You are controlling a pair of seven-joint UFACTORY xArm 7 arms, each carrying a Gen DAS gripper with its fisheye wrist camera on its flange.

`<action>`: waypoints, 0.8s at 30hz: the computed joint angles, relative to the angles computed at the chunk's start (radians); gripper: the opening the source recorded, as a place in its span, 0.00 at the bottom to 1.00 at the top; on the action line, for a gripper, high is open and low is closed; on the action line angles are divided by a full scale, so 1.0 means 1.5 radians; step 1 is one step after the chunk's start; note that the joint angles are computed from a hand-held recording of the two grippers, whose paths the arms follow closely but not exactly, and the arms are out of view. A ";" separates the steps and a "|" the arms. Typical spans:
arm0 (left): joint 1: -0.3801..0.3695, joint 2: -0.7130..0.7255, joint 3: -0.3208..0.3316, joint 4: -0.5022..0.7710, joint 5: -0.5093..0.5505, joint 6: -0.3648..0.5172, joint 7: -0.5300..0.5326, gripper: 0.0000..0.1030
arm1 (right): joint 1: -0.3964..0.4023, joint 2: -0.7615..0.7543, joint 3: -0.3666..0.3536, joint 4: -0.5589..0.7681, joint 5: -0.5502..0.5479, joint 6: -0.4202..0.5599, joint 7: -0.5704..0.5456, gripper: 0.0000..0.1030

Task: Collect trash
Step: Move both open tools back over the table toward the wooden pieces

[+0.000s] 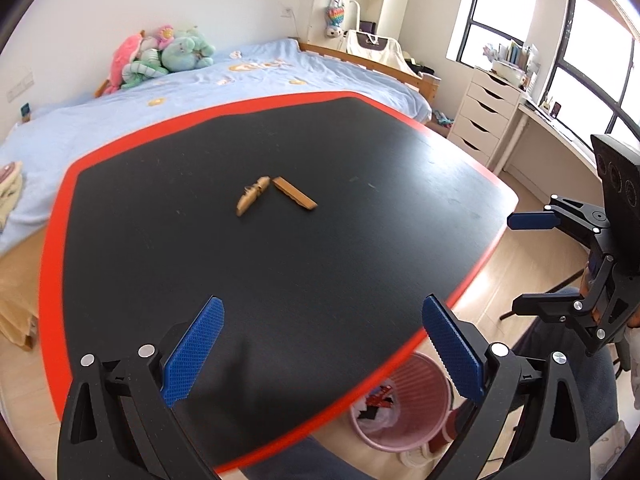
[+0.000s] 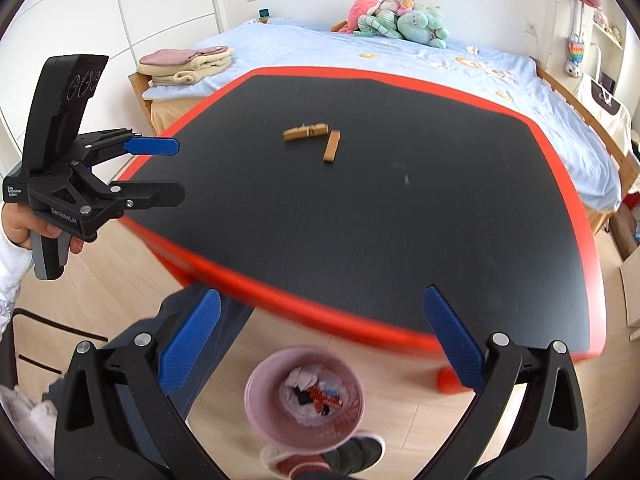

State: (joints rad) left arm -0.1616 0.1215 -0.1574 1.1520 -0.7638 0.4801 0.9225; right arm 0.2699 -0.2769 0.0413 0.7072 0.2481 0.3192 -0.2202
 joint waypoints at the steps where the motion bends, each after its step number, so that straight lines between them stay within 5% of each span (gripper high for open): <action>1: 0.000 0.010 0.001 0.012 0.006 -0.002 -0.002 0.93 | -0.001 0.023 0.000 0.022 -0.004 -0.001 -0.003 0.97; 12: 0.022 0.159 -0.019 0.170 0.137 -0.015 -0.067 0.93 | -0.043 0.237 0.026 0.234 -0.056 0.019 0.016 0.97; 24: 0.046 0.283 -0.042 0.320 0.228 0.034 -0.103 0.92 | -0.056 0.404 0.040 0.415 -0.118 0.050 0.051 0.96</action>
State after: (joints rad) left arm -0.0921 0.5459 -0.2204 1.6327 -0.4216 0.5310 0.7681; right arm 0.1863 0.3297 0.1006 1.3292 0.0707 0.3942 -0.1435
